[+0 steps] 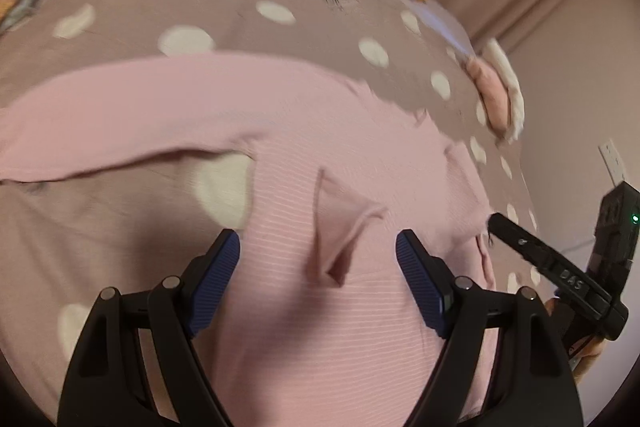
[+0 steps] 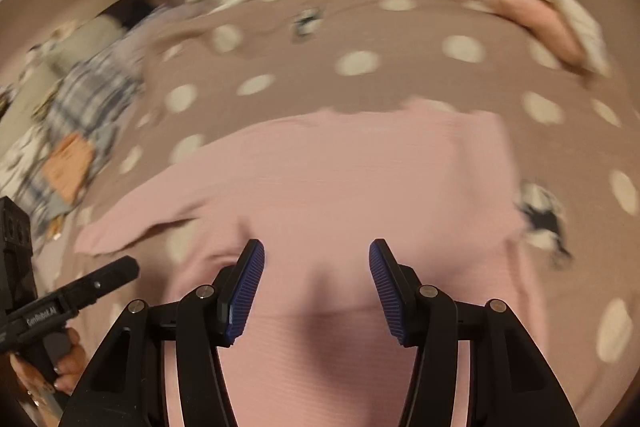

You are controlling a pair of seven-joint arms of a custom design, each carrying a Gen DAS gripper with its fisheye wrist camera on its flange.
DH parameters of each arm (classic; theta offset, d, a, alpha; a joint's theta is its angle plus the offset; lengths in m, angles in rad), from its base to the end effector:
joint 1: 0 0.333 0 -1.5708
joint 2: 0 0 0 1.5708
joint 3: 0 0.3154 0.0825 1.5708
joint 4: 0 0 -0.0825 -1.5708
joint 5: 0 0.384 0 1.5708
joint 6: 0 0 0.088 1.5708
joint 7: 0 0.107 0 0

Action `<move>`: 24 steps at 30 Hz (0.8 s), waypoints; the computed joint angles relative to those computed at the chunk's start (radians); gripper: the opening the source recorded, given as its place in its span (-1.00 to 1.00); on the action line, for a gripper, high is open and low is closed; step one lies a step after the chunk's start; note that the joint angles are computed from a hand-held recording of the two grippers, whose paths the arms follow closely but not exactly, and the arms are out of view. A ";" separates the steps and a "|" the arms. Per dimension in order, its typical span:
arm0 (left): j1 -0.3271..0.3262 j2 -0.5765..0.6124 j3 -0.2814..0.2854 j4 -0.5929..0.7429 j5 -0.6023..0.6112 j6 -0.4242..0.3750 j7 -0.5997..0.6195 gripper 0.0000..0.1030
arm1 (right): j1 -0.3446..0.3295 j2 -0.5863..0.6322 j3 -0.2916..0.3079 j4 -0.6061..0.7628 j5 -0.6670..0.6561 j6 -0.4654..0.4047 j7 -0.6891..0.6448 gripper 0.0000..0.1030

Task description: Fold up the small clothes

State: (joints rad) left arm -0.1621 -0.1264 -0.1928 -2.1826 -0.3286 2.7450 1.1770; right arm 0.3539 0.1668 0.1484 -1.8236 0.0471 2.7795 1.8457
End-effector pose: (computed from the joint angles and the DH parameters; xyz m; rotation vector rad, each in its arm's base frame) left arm 0.5242 -0.1845 0.5205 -2.2998 1.7134 -1.0560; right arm 0.5786 0.3082 0.5373 -1.8198 1.5216 -0.3182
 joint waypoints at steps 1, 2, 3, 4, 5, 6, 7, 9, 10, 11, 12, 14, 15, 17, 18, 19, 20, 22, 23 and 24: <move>-0.004 0.020 -0.002 0.017 0.002 -0.011 0.010 0.55 | -0.002 -0.008 -0.007 -0.016 -0.002 0.006 0.017 0.06; -0.007 0.041 -0.004 0.035 0.007 -0.019 0.019 0.55 | -0.007 -0.017 -0.011 -0.034 0.004 0.011 0.029 0.06; -0.011 0.067 -0.007 0.056 0.014 -0.028 0.028 0.54 | -0.012 -0.027 -0.017 -0.056 0.007 0.017 0.048 0.06; -0.014 0.085 -0.008 0.070 0.011 -0.032 0.042 0.54 | -0.017 -0.035 -0.022 -0.073 0.010 0.022 0.061 0.06; -0.017 0.103 -0.008 0.084 0.010 -0.037 0.055 0.54 | -0.019 -0.043 -0.024 -0.088 0.011 0.028 0.073 0.06; -0.018 0.117 -0.009 0.095 0.024 -0.043 0.050 0.54 | -0.023 -0.056 -0.029 -0.110 0.010 0.035 0.090 0.06; -0.018 0.139 -0.009 0.114 0.060 -0.056 0.033 0.54 | -0.026 -0.060 -0.035 -0.119 0.001 0.037 0.110 0.06; -0.020 0.172 -0.003 0.143 0.130 -0.079 -0.012 0.25 | -0.023 -0.066 -0.045 -0.130 -0.034 0.037 0.170 0.06; -0.021 0.187 0.001 0.155 0.151 -0.089 -0.025 0.14 | -0.025 -0.072 -0.047 -0.141 -0.040 0.040 0.187 0.06; -0.021 0.194 0.003 0.159 0.160 -0.085 -0.035 -0.08 | -0.031 -0.077 -0.047 -0.151 -0.033 0.043 0.187 0.06; -0.021 0.196 0.006 0.156 0.167 -0.074 -0.046 -0.34 | -0.035 -0.079 -0.048 -0.157 -0.031 0.047 0.192 0.06; -0.017 0.201 0.006 0.156 0.147 -0.057 -0.037 -0.81 | -0.041 -0.079 -0.050 -0.164 -0.033 0.054 0.202 0.06; -0.014 0.203 0.007 0.161 0.131 -0.059 -0.027 -0.91 | -0.042 -0.076 -0.051 -0.163 -0.040 0.055 0.209 0.06; -0.012 0.202 0.010 0.170 0.130 -0.060 -0.043 -0.90 | -0.046 -0.068 -0.056 -0.155 -0.058 0.053 0.228 0.06; -0.009 0.196 0.008 0.171 0.104 -0.054 -0.029 -0.90 | -0.047 -0.063 -0.060 -0.147 -0.072 0.049 0.245 0.06; -0.005 0.189 0.006 0.174 0.075 -0.041 -0.009 -0.90 | -0.051 -0.060 -0.061 -0.144 -0.073 0.048 0.248 0.06; -0.003 0.181 0.006 0.174 0.061 -0.027 0.000 -0.91 | -0.055 -0.053 -0.061 -0.131 -0.074 0.045 0.252 0.06; 0.002 0.166 0.008 0.187 0.042 -0.005 0.018 -0.91 | -0.065 -0.051 -0.059 -0.125 -0.059 0.053 0.241 0.06; 0.003 0.164 0.008 0.197 0.030 0.000 0.028 -0.91 | -0.068 -0.050 -0.060 -0.122 -0.059 0.055 0.243 0.06; 0.007 0.158 0.009 0.208 0.013 0.011 0.043 -0.91 | -0.071 -0.043 -0.061 -0.108 -0.059 0.053 0.244 0.06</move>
State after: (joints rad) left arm -0.1555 0.0315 -0.1837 -1.9741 -0.3156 2.7556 1.2202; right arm 0.2827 0.1240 0.0871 -1.9314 -0.0120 2.8320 2.0898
